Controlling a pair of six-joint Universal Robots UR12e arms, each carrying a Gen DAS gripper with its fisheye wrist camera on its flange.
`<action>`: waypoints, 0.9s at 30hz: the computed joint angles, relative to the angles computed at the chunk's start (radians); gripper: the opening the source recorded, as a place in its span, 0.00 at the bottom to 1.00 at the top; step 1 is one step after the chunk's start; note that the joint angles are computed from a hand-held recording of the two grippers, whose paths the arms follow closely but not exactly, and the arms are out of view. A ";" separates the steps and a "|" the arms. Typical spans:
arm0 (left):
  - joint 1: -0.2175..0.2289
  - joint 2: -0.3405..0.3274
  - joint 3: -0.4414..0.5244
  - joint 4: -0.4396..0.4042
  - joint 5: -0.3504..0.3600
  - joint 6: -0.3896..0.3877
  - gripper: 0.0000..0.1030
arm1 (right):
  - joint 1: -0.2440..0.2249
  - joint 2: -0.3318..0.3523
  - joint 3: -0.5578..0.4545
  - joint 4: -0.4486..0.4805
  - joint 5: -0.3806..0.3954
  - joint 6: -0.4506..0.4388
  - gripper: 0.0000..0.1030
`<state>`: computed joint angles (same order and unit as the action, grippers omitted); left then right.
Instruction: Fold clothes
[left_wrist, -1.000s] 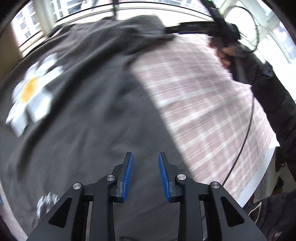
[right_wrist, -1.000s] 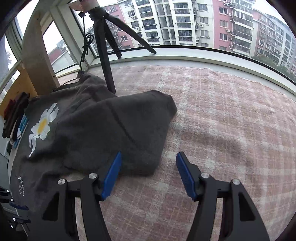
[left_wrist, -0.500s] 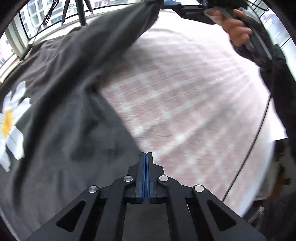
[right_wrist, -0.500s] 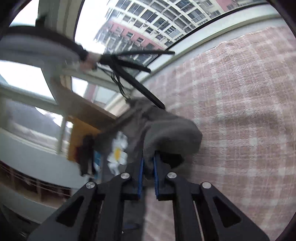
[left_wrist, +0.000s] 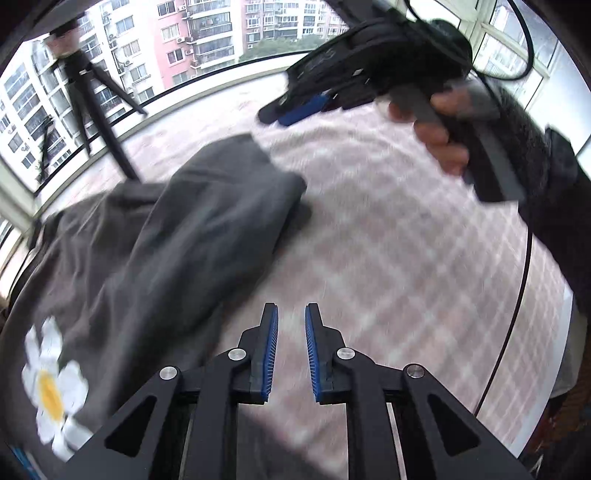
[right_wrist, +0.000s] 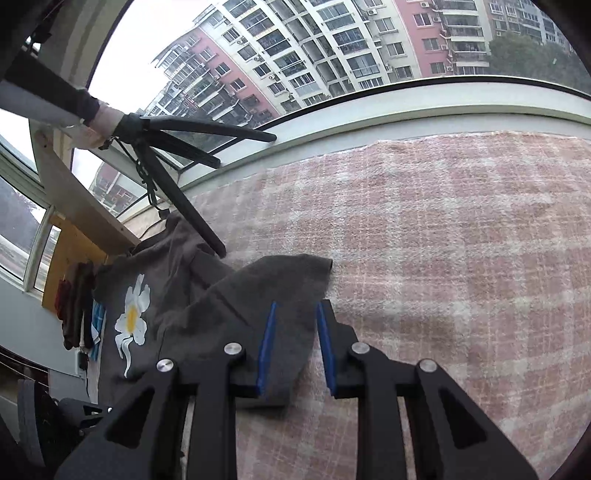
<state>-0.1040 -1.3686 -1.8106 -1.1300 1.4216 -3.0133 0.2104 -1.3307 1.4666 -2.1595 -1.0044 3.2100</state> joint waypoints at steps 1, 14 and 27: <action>0.000 -0.017 0.006 0.017 -0.020 0.002 0.14 | 0.000 0.009 -0.007 0.005 -0.004 -0.006 0.22; -0.055 -0.150 0.104 -0.012 0.096 0.190 0.14 | -0.004 0.034 -0.020 -0.003 -0.002 -0.050 0.22; 0.054 -0.122 0.106 -0.027 -0.181 0.136 0.02 | -0.026 0.024 0.005 -0.007 0.070 -0.023 0.22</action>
